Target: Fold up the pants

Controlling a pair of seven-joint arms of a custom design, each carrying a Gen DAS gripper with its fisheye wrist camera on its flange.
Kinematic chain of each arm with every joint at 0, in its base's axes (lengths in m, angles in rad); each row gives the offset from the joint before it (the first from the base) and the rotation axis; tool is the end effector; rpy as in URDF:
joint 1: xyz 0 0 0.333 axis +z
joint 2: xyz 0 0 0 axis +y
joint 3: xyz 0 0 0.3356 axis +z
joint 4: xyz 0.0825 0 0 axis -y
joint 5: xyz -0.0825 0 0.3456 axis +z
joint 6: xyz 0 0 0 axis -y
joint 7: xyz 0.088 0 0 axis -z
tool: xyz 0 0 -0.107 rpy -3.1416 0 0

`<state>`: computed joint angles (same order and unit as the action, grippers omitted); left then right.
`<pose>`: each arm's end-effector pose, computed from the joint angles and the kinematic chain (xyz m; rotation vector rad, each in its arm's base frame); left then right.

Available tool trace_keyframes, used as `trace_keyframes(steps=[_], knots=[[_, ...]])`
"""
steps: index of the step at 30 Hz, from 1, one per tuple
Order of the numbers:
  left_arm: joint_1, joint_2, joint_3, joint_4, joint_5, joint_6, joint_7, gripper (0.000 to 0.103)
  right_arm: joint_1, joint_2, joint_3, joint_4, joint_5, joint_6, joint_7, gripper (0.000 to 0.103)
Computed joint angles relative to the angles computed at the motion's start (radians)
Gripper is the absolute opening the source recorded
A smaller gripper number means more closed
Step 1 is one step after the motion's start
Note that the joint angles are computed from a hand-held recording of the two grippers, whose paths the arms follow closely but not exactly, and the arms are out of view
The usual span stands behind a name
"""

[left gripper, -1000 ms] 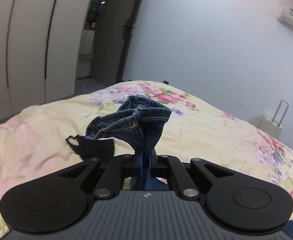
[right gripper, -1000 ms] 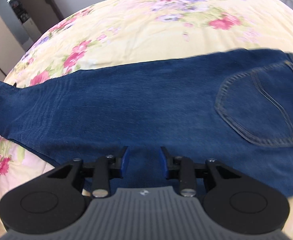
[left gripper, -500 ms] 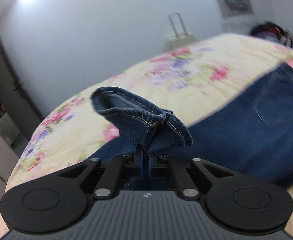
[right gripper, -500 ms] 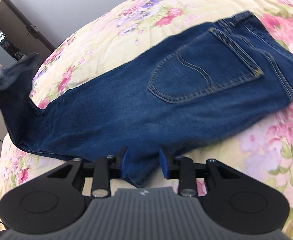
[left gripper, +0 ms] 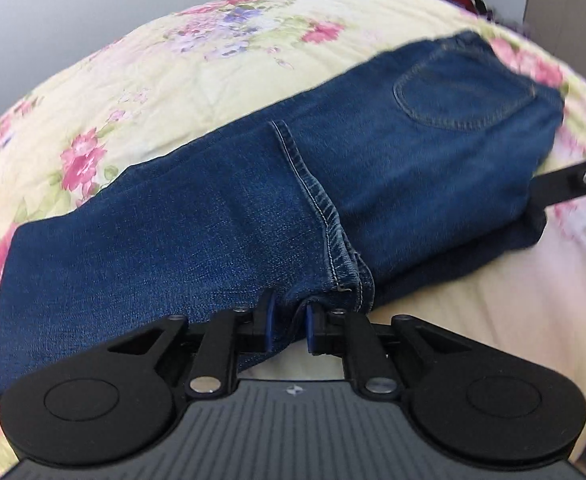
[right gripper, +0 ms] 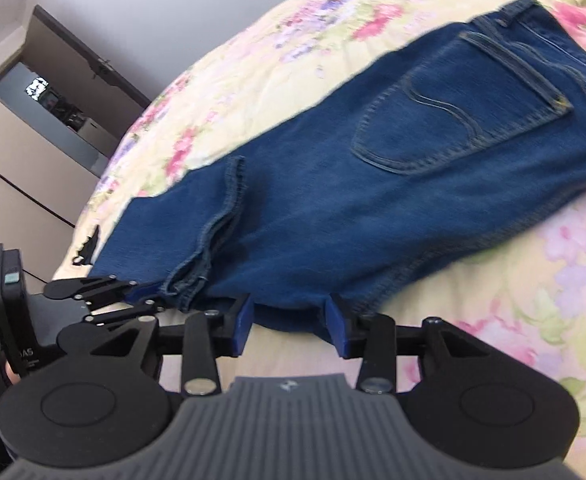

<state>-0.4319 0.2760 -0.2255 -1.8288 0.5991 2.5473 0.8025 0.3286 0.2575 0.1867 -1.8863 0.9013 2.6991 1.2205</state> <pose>0.5054 -0.3821 0.4720 -1.5958 2.1436 -0.5688 0.5608 0.2757 0.4645 -1.7558 1.5566 0.2000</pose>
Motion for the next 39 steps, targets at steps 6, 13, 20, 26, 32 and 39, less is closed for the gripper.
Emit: trace_keyframes(steps=[6, 13, 20, 26, 32, 39], knots=[[0.090, -0.071, -0.041, -0.110, -0.185, 0.165, 0.148, 0.041, -0.009, 0.067, 0.045, 0.117, 0.102, -0.067, -0.033, 0.048], [0.082, -0.122, 0.034, -0.165, -0.098, 0.222, 0.033, 0.055, -0.016, 0.263, 0.066, 0.349, 0.162, -0.238, 0.102, 0.055], [0.122, -0.099, 0.062, -0.157, 0.046, 0.136, -0.167, 0.054, -0.002, 0.457, 0.080, 0.567, 0.082, -0.342, 0.348, 0.056], [0.162, -0.099, 0.067, -0.221, 0.047, 0.212, -0.232, 0.047, 0.003, 0.567, 0.112, 0.679, 0.050, -0.352, 0.453, 0.055], [0.150, -0.140, 0.070, -0.234, 0.130, 0.178, -0.326, 0.047, 0.016, 0.556, 0.125, 0.659, 0.035, -0.293, 0.495, 0.015], [0.160, -0.265, 0.042, -0.284, 0.292, 0.042, -0.635, 0.047, 0.118, 0.515, 0.041, 0.842, -0.228, -0.310, 0.500, 0.006]])
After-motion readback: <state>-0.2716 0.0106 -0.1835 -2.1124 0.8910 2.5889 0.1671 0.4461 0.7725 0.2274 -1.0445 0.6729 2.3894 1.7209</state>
